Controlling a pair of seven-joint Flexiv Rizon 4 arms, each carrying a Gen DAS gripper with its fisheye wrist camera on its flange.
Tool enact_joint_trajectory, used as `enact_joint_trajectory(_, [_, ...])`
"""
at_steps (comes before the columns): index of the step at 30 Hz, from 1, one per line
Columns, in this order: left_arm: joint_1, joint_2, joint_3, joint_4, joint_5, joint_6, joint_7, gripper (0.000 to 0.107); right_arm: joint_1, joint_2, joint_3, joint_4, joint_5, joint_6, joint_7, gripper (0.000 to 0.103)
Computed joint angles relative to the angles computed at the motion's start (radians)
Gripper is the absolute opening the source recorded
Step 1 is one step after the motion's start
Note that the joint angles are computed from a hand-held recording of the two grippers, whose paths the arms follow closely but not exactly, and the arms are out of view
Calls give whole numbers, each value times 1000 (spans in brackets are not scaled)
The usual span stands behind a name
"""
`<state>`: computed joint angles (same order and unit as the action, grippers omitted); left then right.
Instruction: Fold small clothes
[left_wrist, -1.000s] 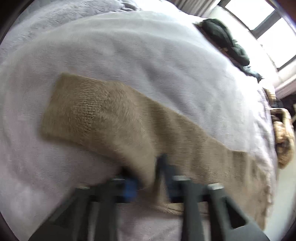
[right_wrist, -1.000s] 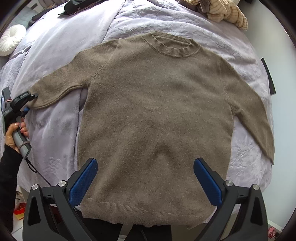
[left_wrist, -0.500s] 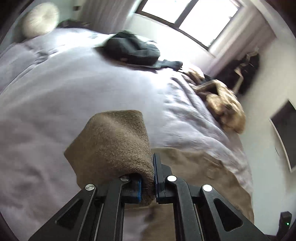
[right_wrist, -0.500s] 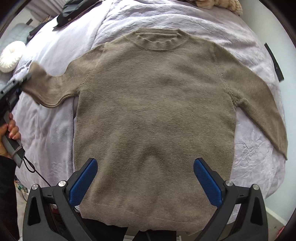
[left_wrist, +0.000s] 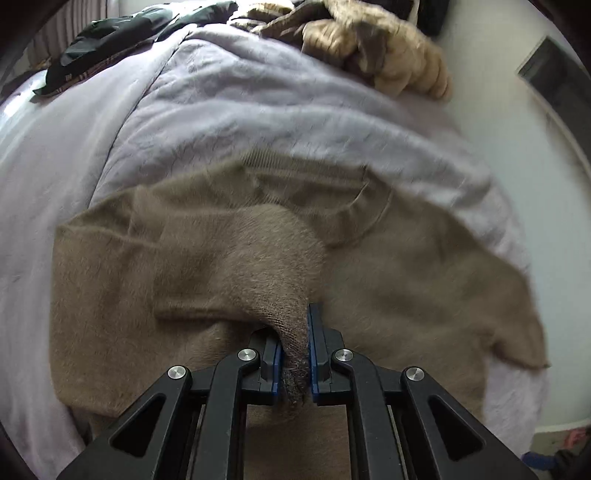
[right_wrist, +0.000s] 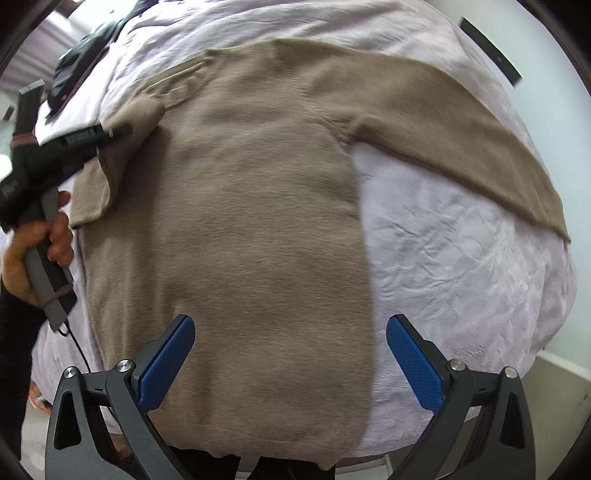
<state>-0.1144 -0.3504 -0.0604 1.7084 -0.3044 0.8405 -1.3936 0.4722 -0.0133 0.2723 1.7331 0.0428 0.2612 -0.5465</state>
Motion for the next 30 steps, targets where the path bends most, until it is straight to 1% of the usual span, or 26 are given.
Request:
enact_joint_trajectory(1, [-16, 9, 21, 2, 55, -6, -24, 36, -7, 9, -2, 18, 8, 22, 3, 103])
enact_joint_trajectory(3, [-31, 32, 46, 16, 123, 24, -57, 96, -17, 15, -7, 40, 33, 75, 6, 103])
enact_joint_trajectory(4, [-43, 58, 68, 34, 180, 67, -86, 103, -21, 11, -9, 45, 41, 100, 7, 103])
enact_joint_trajectory(5, [-38, 77, 71, 49, 195, 95, -82, 103, -21, 0, -10, 42, 42, 115, 2, 103])
enact_joint_trajectory(6, [-21, 98, 64, 66, 182, 104, -53, 103, -18, -18, -12, 31, 36, 126, -10, 103])
enact_joint_trajectory(7, [-3, 122, 64, 82, 165, 97, -29, 103, -12, -45, -13, 9, 25, 130, -31, 103])
enact_joint_trajectory(10, [43, 137, 87, 78, 168, 68, -14, 103, 13, -149, -16, -94, -20, 125, -131, 103])
enact_joint_trajectory(12, [70, 137, 113, 64, 203, 33, -45, 103, 56, -237, -21, -183, -137, 111, -208, 103])
enact_joint_trajectory(13, [82, 130, 131, 52, 238, 16, -74, 103, 85, -284, -28, -228, -218, 109, -251, 103])
enact_joint_trajectory(16, [109, 115, 156, 36, 306, -24, -122, 103, 175, -440, -68, -366, -426, 102, -381, 103])
enact_joint_trajectory(18, [127, 103, 158, 27, 324, -38, -132, 103, 223, -539, -100, -455, -504, 92, -454, 103])
enact_joint_trajectory(20, [142, 82, 155, 15, 325, -45, -130, 103, 282, -656, -149, -563, -592, 21, -550, 101])
enact_joint_trajectory(21, [149, 66, 151, 2, 320, -60, -125, 103, 305, -691, -179, -580, -633, 4, -591, 91])
enact_joint_trajectory(22, [153, 54, 147, -8, 313, -71, -124, 103, 302, -700, -176, -564, -683, -1, -618, 81])
enact_joint_trajectory(23, [157, 44, 142, -13, 301, -75, -118, 103, 314, -712, -204, -564, -686, 1, -657, 44])
enact_joint_trajectory(24, [163, 34, 136, -17, 284, -74, -110, 103, 301, -712, -199, -572, -660, -1, -667, 12])
enact_joint_trajectory(25, [163, 24, 134, -23, 276, -75, -111, 103, 280, -688, -201, -564, -590, 32, -645, 11])
enact_joint_trajectory(26, [164, 18, 133, -28, 269, -76, -111, 103, 231, -644, -175, -523, -543, 106, -567, 11])
enact_joint_trajectory(27, [166, 7, 131, -36, 259, -80, -113, 103, 196, -602, -166, -477, -494, 184, -503, 12])
enact_joint_trajectory(28, [163, 2, 132, -41, 258, -85, -118, 103, 147, -549, -153, -413, -427, 285, -427, 12])
enact_joint_trajectory(29, [162, -4, 132, -49, 257, -92, -122, 103, 100, -500, -143, -347, -357, 376, -348, 15])
enact_joint_trajectory(30, [161, -8, 133, -53, 256, -96, -126, 103, 57, -461, -135, -284, -290, 453, -275, 29])
